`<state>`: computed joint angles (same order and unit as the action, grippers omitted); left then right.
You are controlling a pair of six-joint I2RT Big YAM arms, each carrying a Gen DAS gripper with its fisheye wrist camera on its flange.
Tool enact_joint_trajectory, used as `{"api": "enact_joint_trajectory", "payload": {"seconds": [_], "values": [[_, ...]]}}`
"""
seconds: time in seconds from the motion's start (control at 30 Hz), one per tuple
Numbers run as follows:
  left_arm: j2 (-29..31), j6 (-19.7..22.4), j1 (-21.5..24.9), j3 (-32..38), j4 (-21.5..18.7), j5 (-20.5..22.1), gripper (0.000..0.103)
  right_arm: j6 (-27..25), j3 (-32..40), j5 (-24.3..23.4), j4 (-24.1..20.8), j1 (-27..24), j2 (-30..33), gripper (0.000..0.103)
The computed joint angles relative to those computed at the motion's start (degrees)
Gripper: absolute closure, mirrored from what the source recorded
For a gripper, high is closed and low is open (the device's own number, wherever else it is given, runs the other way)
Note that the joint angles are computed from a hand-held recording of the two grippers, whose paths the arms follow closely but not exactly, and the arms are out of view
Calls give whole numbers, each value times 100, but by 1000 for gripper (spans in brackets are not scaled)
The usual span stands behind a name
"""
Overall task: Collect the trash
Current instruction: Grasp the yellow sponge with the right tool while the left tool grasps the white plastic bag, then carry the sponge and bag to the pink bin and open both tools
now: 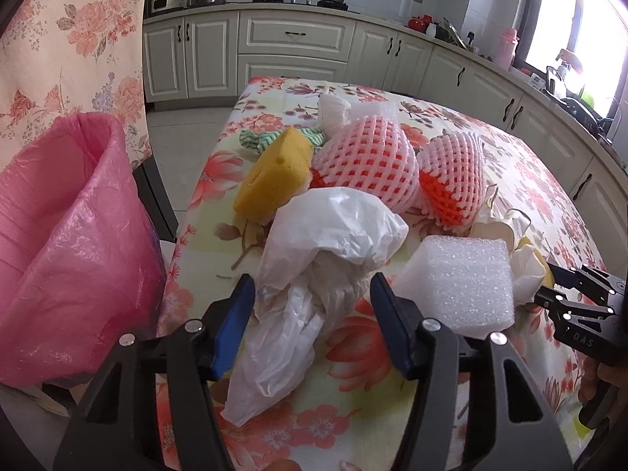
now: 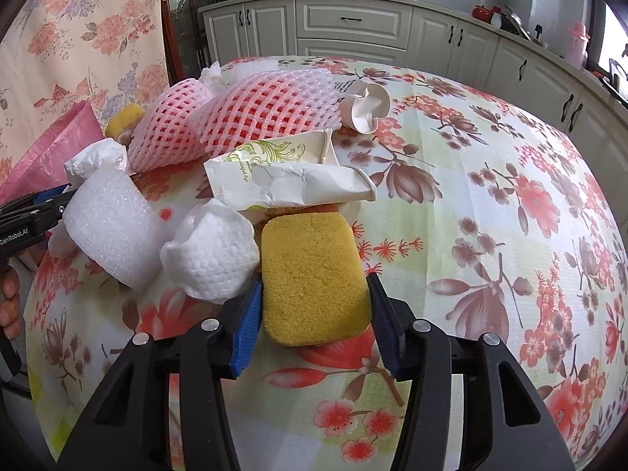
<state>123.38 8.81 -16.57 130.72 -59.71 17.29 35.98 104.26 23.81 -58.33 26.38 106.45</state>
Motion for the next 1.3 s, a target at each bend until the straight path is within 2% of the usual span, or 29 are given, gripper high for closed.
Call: {"api": "enact_joint_trajectory", "payload": {"seconds": [0.1,0.2,0.37,0.97,1.3], "values": [[114,14,-9,157,-225,-5,59,-1,-48,-14,52,7,-32,55],[102,0,0,158,-227,68,68,39,-128,29,112,14,-97,55],[-56,39,7,2,-97,78,75,74,-245,89,207,12,-219,55],[-739,-24,47,-676,475,196,76,141,-533,577,537,49,-734,55],[-1001,-204,208,-768,793,97,76,-209,-132,695,741,142,-622,55]]}}
